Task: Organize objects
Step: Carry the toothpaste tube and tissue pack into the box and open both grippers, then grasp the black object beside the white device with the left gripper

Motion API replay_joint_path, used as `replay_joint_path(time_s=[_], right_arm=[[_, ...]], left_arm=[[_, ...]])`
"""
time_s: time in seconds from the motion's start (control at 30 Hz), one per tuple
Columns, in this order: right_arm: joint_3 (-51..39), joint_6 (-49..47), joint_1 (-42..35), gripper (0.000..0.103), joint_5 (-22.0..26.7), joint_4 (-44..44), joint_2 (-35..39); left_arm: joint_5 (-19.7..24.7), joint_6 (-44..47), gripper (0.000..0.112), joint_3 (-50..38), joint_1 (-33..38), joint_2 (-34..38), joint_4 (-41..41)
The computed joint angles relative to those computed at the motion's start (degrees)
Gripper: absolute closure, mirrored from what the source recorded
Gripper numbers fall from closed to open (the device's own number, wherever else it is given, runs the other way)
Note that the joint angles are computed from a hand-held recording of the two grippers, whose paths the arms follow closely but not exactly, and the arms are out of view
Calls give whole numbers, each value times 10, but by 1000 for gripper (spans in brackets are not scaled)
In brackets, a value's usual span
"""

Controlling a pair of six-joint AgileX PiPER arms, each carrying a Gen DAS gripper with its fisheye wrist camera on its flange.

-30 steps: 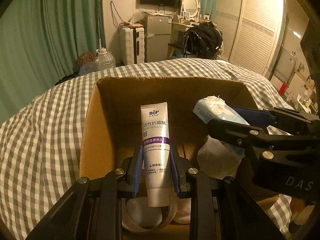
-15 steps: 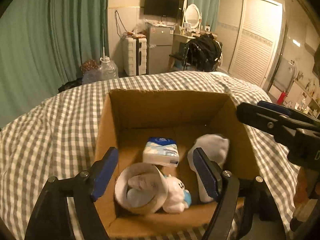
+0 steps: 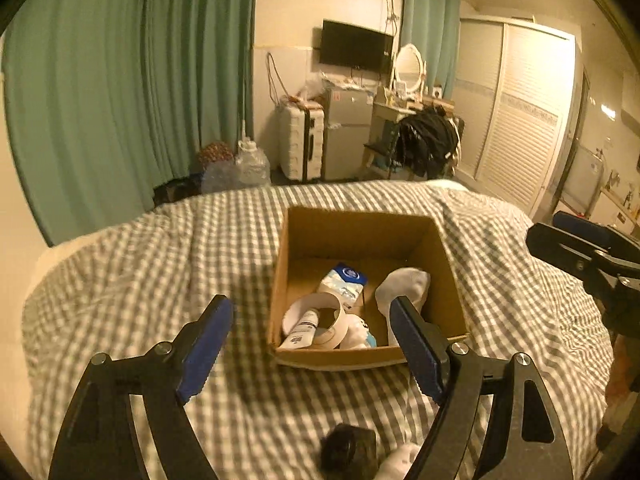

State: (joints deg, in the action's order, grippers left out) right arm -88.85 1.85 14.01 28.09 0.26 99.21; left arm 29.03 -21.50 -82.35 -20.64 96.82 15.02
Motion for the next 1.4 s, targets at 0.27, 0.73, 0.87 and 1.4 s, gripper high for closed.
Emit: replay_joint_path(time_s=[0.27,0.73,0.87,1.4], right_arm=[[49,62,49,15,59,-117,-133],[242,257,114,12,36,-267,-256],[299,300,101,12,-6,-261,-237],[319,329,68,12,-67,-245,-73]], left_arm=[[24,-85,14,55,-47,-127,114],[17,-243,10,213,-100,-239,246],[-15,-220,10,252,-81,-232,206],[-128,-323,10,293,-76,-21,273]])
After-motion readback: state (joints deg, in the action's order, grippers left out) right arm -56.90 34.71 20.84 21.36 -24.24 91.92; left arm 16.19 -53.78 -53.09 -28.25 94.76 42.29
